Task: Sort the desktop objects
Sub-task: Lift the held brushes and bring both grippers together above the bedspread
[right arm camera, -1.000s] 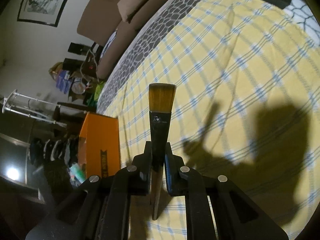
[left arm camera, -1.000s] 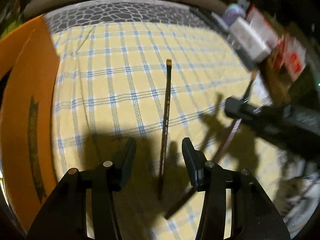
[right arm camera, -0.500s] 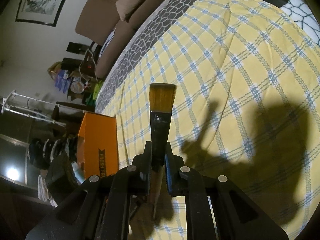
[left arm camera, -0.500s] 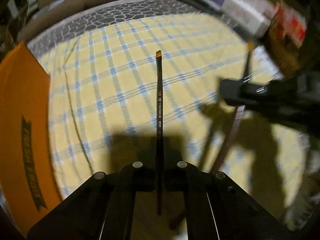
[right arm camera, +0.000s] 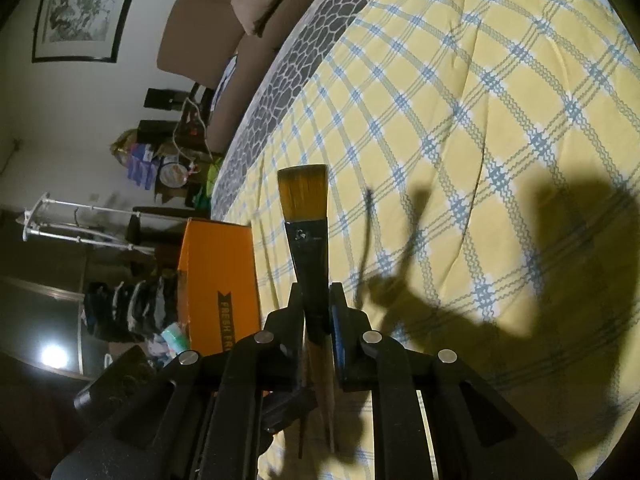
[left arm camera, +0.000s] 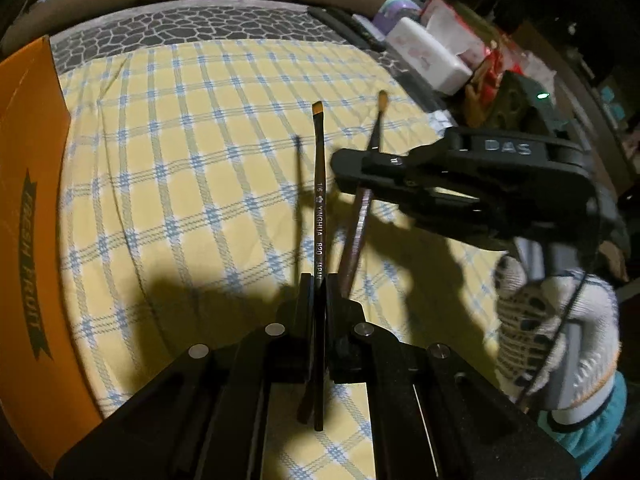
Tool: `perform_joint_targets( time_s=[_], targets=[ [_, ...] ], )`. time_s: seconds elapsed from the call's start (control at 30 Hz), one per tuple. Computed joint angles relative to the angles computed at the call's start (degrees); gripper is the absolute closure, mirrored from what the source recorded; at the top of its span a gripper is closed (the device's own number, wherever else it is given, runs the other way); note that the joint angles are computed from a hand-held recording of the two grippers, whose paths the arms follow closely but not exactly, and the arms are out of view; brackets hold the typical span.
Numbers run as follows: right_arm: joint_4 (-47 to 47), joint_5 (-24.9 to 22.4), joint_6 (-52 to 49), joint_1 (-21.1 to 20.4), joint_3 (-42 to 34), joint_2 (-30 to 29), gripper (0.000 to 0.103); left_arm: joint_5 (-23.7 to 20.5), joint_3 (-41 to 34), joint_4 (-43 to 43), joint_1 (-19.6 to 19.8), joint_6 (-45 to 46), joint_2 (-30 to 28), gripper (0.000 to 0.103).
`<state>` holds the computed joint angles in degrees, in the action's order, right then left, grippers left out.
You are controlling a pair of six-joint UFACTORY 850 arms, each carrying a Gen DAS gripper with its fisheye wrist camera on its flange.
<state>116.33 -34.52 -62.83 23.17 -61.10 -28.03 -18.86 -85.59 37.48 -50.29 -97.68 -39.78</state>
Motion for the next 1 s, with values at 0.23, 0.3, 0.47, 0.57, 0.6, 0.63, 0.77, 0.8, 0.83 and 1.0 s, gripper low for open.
perform_joint_targets(
  time_s=[0.23, 0.3, 0.47, 0.57, 0.6, 0.63, 0.77, 0.8, 0.83, 1.0],
  targets=[
    [-1.46, -2.56, 2.46, 0.12, -0.94, -1.86, 0.084, 2.78, 0.79, 2.36, -0.32, -1.66, -0.24, 0.098],
    [-1.64, -2.87, 3.27, 0.25, -1.40, -2.55, 0.080, 3.31, 0.69, 2.61, -0.34, -1.63, -0.49, 0.098],
    [-1.74, -4.92, 4.40, 0.36, -1.96, -4.24, 0.085, 2.87, -0.41, 1.03, -0.77, 2.97, -1.21, 0.098],
    [-1.85, -3.59, 3.62, 0.64, -2.20, -4.16, 0.090, 2.25, -0.99, -0.05, -0.79, 4.97, -1.56, 0.098],
    [-1.59, -3.04, 3.01, 0.73, -2.13, -3.94, 0.090, 2.39, -1.24, -0.28, -0.69, 5.39, -1.72, 0.097],
    [-1.51, -2.55, 2.45, 0.81, -2.10, -3.75, 0.090, 2.49, -1.33, -0.22, -0.63, 5.39, -1.80, 0.094],
    [0.11, -3.33, 0.77, 0.83, -1.65, -3.44, 0.092, 1.52, -2.02, -3.14, -0.34, 6.33, -2.69, 0.048],
    [0.40, -3.40, 0.55, 0.87, -1.57, -3.35, 0.093, 2.09, -1.94, -3.02, -0.36, 5.74, -2.82, 0.048],
    [0.24, -3.18, 0.45, 0.95, -1.62, -3.17, 0.093, 2.93, -1.88, -3.93, -0.33, 6.71, -2.94, 0.048],
    [0.42, -3.31, -0.07, 1.35, -1.84, -2.80, 0.092, -2.76, -5.98, -8.97, -0.83, 13.62, -5.53, 0.094]
  ],
)
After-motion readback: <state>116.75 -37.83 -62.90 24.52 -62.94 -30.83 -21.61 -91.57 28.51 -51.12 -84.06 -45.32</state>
